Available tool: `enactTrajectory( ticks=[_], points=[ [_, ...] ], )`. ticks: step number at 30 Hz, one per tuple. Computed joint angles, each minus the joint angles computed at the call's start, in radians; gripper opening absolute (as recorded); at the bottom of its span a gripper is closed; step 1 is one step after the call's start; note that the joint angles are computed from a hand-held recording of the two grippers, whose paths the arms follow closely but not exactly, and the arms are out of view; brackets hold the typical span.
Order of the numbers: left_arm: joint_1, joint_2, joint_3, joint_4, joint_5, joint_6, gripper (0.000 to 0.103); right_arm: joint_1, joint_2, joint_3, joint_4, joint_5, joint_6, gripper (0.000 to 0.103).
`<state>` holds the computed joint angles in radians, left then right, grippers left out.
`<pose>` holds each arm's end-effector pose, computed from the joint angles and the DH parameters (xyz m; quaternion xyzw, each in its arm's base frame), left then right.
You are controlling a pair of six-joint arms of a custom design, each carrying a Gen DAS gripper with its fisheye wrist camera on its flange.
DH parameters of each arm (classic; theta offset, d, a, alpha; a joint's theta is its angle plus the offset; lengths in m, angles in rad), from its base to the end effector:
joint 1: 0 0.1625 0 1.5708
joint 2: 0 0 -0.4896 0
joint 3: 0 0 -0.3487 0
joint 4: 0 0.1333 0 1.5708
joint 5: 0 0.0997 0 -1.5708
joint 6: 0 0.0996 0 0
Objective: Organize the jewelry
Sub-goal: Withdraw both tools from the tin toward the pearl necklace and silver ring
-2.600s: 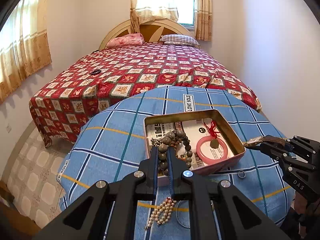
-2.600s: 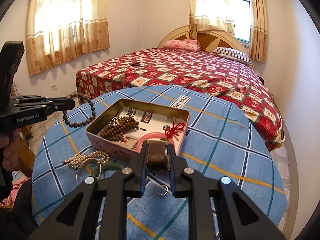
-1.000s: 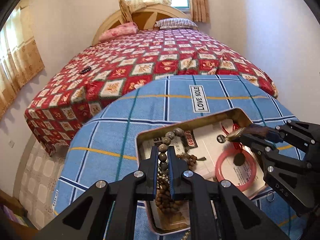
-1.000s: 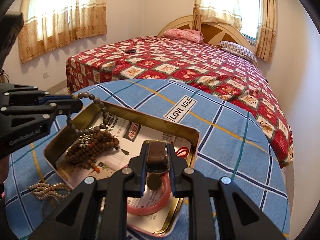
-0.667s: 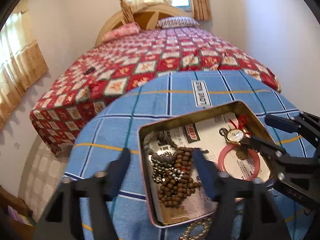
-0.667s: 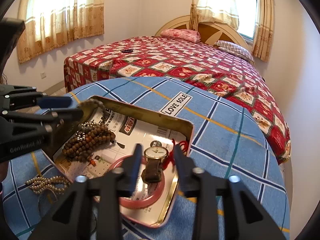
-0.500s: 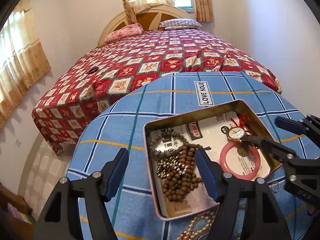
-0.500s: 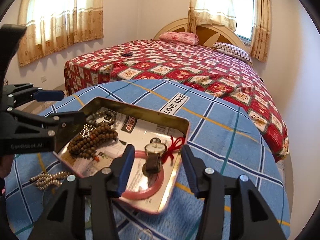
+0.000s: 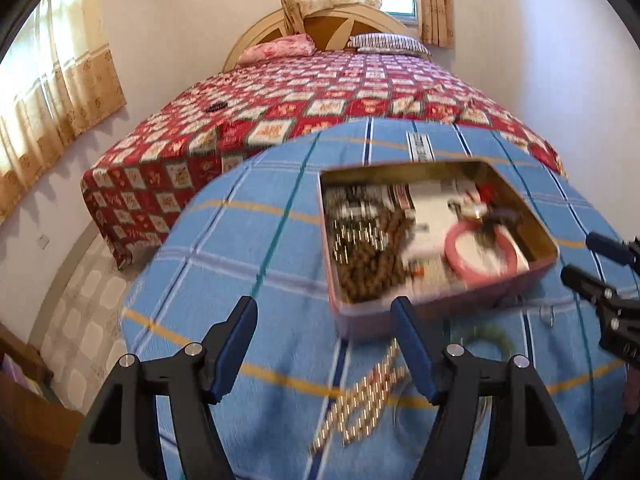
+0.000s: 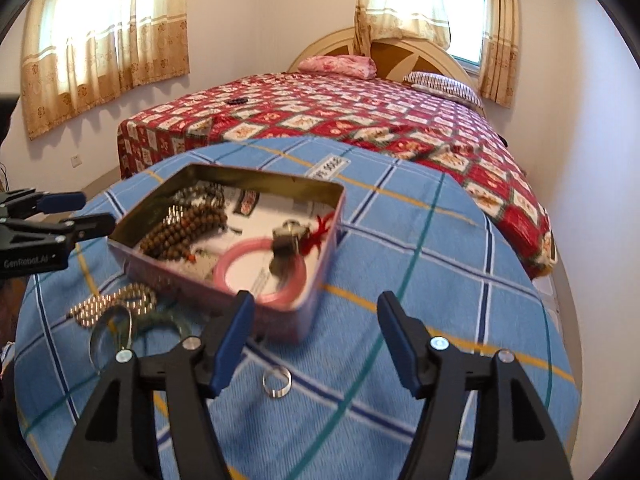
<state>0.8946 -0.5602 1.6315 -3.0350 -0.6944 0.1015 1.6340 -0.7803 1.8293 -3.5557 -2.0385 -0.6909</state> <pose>-0.2733 -0.6760 0.0958 0.2601 0.8532 -0.2874 0.3490 0.1294 -0.6456 0.2322 0.2225 -0.8457 0.3535 0.3322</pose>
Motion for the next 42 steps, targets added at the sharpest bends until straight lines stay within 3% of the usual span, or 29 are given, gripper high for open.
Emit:
enactTrajectory(
  ticks=[9, 33, 34, 37, 42],
  points=[
    [-0.014, -0.023, 0.119, -0.016, 0.03, -0.072, 0.069, -0.017, -0.026, 0.091, -0.035, -0.024, 0.01, 0.068],
    [-0.003, -0.001, 0.129, -0.005, 0.029, -0.076, 0.069, -0.006, 0.003, 0.079, -0.016, -0.058, -0.008, 0.068],
    [-0.004, -0.003, 0.134, -0.018, 0.023, -0.069, 0.068, -0.004, 0.006, 0.076, -0.015, -0.059, -0.013, 0.068],
    [-0.006, -0.008, 0.14, -0.016, -0.004, -0.067, 0.046, 0.001, 0.015, 0.062, -0.002, -0.063, -0.023, 0.068],
    [-0.012, -0.007, 0.148, -0.028, -0.028, -0.045, 0.025, 0.001, 0.023, 0.034, 0.057, -0.081, -0.01, 0.065]
  ],
)
